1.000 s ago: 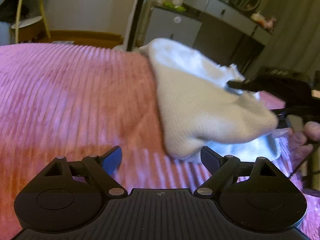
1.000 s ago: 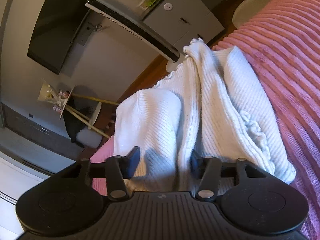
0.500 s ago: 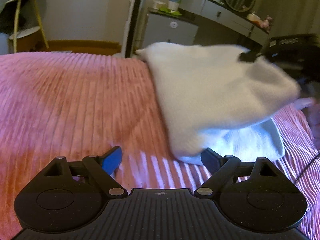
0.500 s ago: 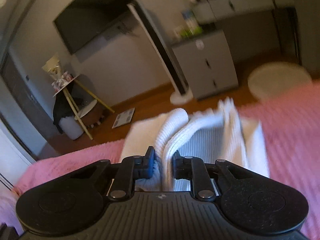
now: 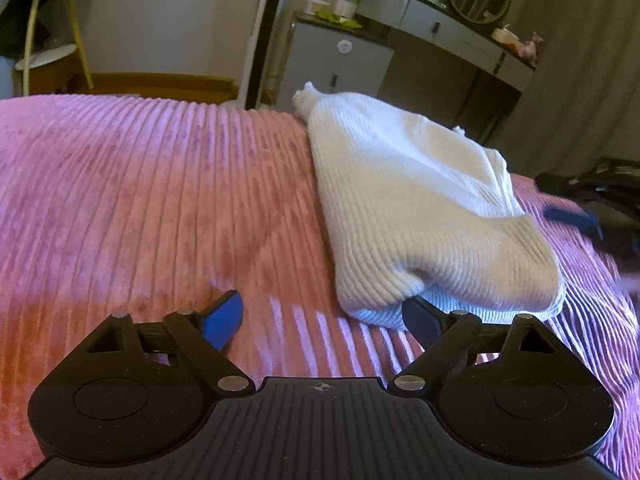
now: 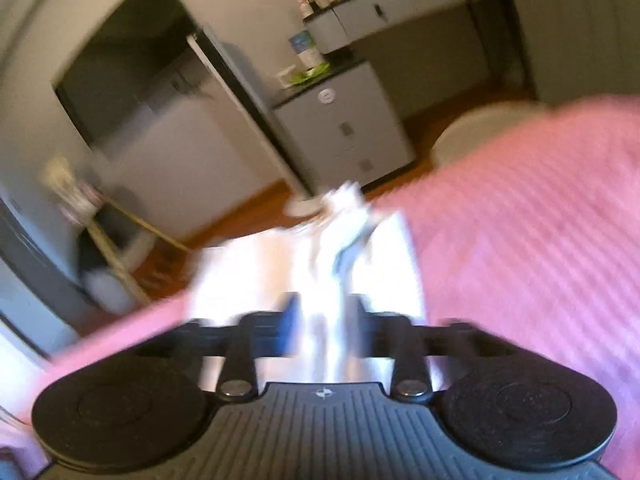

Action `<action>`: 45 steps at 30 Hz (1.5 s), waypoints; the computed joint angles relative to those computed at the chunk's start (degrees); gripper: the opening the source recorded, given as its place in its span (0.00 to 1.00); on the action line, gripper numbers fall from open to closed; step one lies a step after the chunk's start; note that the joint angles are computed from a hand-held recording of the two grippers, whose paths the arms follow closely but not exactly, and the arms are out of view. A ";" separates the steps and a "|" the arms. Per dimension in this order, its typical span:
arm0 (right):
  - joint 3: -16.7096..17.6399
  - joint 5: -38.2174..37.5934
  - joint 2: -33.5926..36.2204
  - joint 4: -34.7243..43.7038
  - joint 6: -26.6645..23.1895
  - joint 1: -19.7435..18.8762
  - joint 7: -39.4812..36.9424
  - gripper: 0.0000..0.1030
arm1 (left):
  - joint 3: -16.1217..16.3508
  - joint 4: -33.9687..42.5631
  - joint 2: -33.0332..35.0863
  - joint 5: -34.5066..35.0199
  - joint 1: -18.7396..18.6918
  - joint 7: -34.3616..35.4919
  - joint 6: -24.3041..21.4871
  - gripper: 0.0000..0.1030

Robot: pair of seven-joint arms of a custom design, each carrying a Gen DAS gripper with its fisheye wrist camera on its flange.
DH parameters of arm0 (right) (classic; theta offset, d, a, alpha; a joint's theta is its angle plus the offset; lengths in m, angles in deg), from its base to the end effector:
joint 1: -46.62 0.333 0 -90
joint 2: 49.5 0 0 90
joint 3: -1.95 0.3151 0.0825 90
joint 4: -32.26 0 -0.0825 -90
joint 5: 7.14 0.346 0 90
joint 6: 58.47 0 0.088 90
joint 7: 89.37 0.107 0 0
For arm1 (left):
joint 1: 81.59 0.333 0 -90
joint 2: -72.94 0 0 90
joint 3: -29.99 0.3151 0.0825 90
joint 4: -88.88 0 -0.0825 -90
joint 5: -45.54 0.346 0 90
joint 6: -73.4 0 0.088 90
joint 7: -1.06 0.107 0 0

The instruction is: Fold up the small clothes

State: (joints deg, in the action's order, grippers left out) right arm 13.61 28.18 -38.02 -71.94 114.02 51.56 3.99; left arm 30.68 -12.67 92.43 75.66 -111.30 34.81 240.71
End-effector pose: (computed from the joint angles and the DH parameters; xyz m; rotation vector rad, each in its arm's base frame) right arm 0.6113 0.1262 0.5533 -1.2050 1.7513 -0.2421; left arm 0.5577 -0.3463 0.4771 -1.8404 1.8278 -1.0585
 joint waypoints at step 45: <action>-19.55 -60.87 -7.37 -10.85 6.36 14.29 51.26 0.36 | -1.51 -1.20 0.27 -9.07 1.56 7.04 3.79 0.90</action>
State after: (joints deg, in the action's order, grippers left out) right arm -5.93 -32.68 -45.39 -82.79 120.39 65.84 55.25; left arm 29.17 -13.87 92.69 66.60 -109.75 41.85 244.50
